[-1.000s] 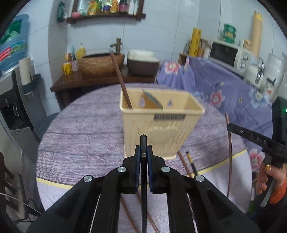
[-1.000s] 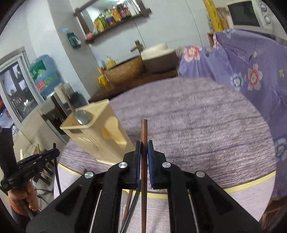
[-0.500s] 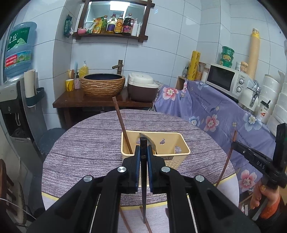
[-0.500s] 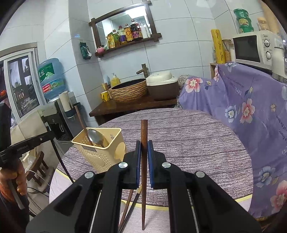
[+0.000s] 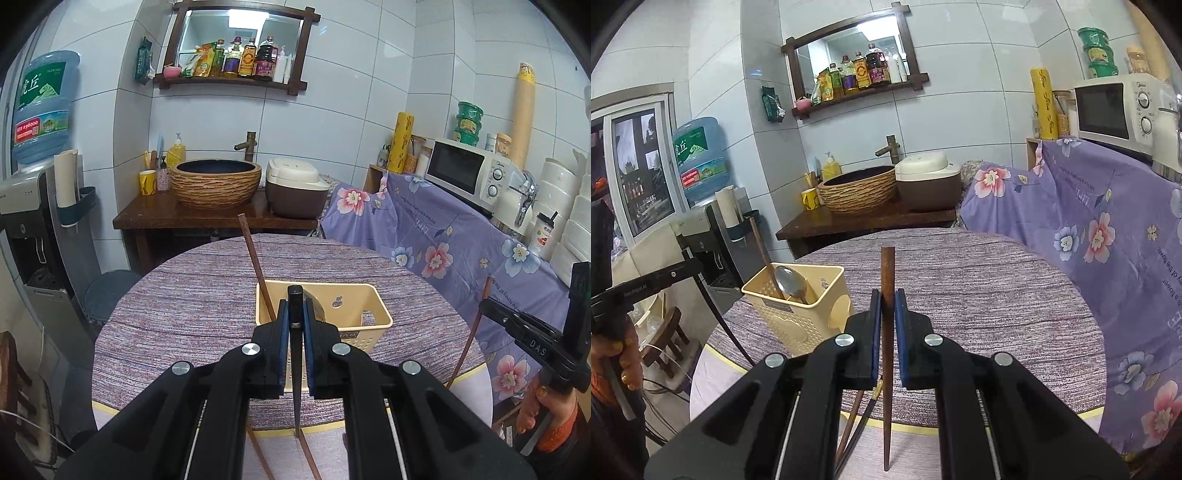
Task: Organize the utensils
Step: 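Lower both chopsticks into the cream holder and open both grippers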
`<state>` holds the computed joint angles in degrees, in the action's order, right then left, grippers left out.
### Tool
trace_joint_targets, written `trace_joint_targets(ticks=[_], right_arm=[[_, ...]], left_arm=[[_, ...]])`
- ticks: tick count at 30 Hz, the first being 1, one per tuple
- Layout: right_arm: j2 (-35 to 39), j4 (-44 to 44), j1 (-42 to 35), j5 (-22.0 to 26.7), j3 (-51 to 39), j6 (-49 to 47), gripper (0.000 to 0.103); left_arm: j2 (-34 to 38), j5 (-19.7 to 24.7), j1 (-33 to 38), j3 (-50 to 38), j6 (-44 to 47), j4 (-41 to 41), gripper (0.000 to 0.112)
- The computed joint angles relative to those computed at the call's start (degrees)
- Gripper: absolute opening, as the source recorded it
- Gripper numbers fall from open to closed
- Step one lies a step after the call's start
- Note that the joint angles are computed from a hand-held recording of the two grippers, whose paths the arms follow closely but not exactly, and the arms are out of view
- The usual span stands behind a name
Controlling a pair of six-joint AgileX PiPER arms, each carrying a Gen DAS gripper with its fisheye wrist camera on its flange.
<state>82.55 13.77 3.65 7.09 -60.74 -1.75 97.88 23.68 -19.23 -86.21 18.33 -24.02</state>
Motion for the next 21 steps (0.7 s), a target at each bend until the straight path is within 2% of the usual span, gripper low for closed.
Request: trace_joint_targets(ticks=[4, 9, 14, 18, 21], right_arm=[[-0.3, 0.2, 0.0, 0.1, -0.1, -0.5, 0.008], [-0.4, 8.3, -0.7, 1.9, -2.3, -9.0, 0.008], [0.1, -3.1, 0.7, 4.6, -9.0, -0.3, 0.008], [2.9, -16.2, 3.1, 10.2, -20.2, 8.8, 0.008], [5.8, -18.2, 4.5, 15.9, -30.4, 8.6, 0.008]], left_arm=[[-0.5, 0.0, 0.2, 0.0, 0.7, -0.5, 0.009], [-1.1, 1.6, 0.8, -1.6, 2.4, -2.5, 0.009], [-1.0, 5.5, 2.1, -6.9, 3.8, -4.8, 0.009], [1.2, 12.5, 4.0, -17.1, 3.5, -7.3, 0.009], [3.9, 16.2, 4.4, -26.5, -0.5, -5.3, 0.009]])
